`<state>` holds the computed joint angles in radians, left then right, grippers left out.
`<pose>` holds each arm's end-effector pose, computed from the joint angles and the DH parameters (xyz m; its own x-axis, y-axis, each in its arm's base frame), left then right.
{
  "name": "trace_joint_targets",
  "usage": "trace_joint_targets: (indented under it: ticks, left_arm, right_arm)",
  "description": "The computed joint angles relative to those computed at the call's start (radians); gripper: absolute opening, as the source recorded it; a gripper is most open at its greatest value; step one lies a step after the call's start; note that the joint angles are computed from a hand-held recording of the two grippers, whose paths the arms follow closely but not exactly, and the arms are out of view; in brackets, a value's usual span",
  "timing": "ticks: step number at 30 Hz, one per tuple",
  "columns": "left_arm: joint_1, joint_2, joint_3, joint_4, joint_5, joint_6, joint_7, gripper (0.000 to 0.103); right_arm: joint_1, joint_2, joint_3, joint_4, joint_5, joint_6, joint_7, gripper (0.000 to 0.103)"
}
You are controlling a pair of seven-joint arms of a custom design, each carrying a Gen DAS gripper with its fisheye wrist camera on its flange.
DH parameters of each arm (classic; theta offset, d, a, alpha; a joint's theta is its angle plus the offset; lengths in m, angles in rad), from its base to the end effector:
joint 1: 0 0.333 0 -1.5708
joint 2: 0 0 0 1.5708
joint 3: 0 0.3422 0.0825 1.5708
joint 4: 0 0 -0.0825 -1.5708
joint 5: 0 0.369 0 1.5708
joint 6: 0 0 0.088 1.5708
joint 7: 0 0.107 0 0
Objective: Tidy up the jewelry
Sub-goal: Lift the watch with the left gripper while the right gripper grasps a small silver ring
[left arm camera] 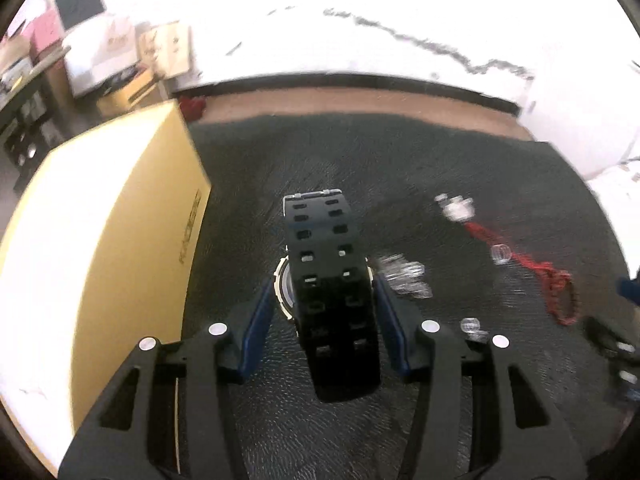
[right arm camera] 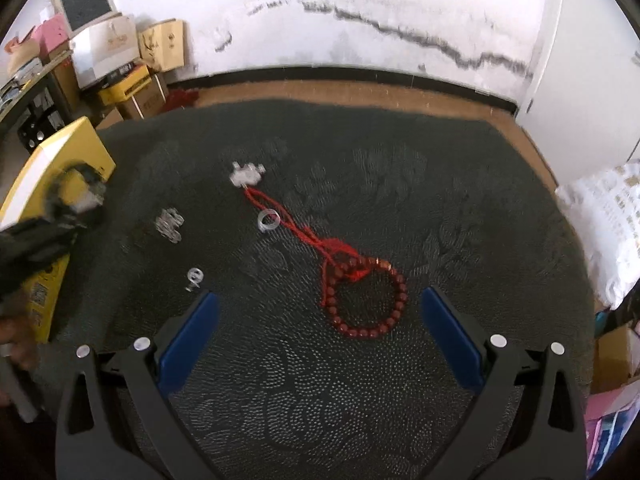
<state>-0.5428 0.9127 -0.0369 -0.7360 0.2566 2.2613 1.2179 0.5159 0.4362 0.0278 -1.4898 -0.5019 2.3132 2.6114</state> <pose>0.7061 -0.4345 0.4945 -0.2940 -0.9556 -0.0177 -0.7599 0.2449 -0.6022 0.6201 0.3596 0.4937 -0.2181 -0.9752 -0.0388 -0.8205 0.2048 -0.5336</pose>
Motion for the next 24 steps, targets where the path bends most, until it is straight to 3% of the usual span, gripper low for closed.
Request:
trace_joint_targets:
  ticks: [2, 4, 7, 9, 11, 14, 19, 22, 24]
  left_arm:
    - [-0.004, -0.062, -0.003, -0.098, 0.016, 0.074, 0.013, 0.049]
    - [-0.004, -0.074, -0.011, -0.114, 0.015, 0.096, 0.027, 0.049]
    - [0.002, -0.063, -0.029, -0.085, -0.012, 0.085, 0.048, 0.049]
    - [0.01, -0.043, -0.04, -0.044, -0.039, 0.058, 0.063, 0.049]
    - [0.019, -0.023, -0.044, -0.002, -0.064, 0.042, 0.07, 0.049]
    - [0.036, -0.041, -0.033, -0.031, -0.072, 0.067, 0.06, 0.049]
    - [0.052, -0.006, -0.03, 0.041, -0.091, 0.02, 0.037, 0.049]
    - [0.056, -0.021, -0.024, 0.016, -0.085, 0.031, 0.033, 0.049]
    - [0.06, -0.028, -0.026, 0.004, -0.086, 0.036, 0.033, 0.05]
  right_arm:
    - [-0.018, 0.012, 0.011, -0.005, 0.043, -0.001, -0.011, 0.097]
    - [-0.025, 0.004, 0.018, -0.036, 0.077, 0.016, 0.004, 0.097]
    - [-0.029, -0.017, 0.027, -0.091, 0.097, 0.062, -0.001, 0.097]
    - [-0.026, -0.01, 0.017, -0.079, 0.087, 0.028, -0.003, 0.096]
    - [-0.025, -0.022, 0.001, -0.09, 0.079, 0.008, 0.043, 0.088]
    - [-0.065, -0.04, 0.045, -0.147, 0.147, 0.152, 0.072, 0.086]
    - [-0.005, 0.146, 0.07, 0.113, 0.125, 0.123, -0.162, 0.082]
    - [0.065, 0.254, 0.006, 0.272, 0.128, 0.025, -0.25, 0.072]
    - [0.073, 0.27, -0.007, 0.289, 0.087, 0.037, -0.224, 0.067]
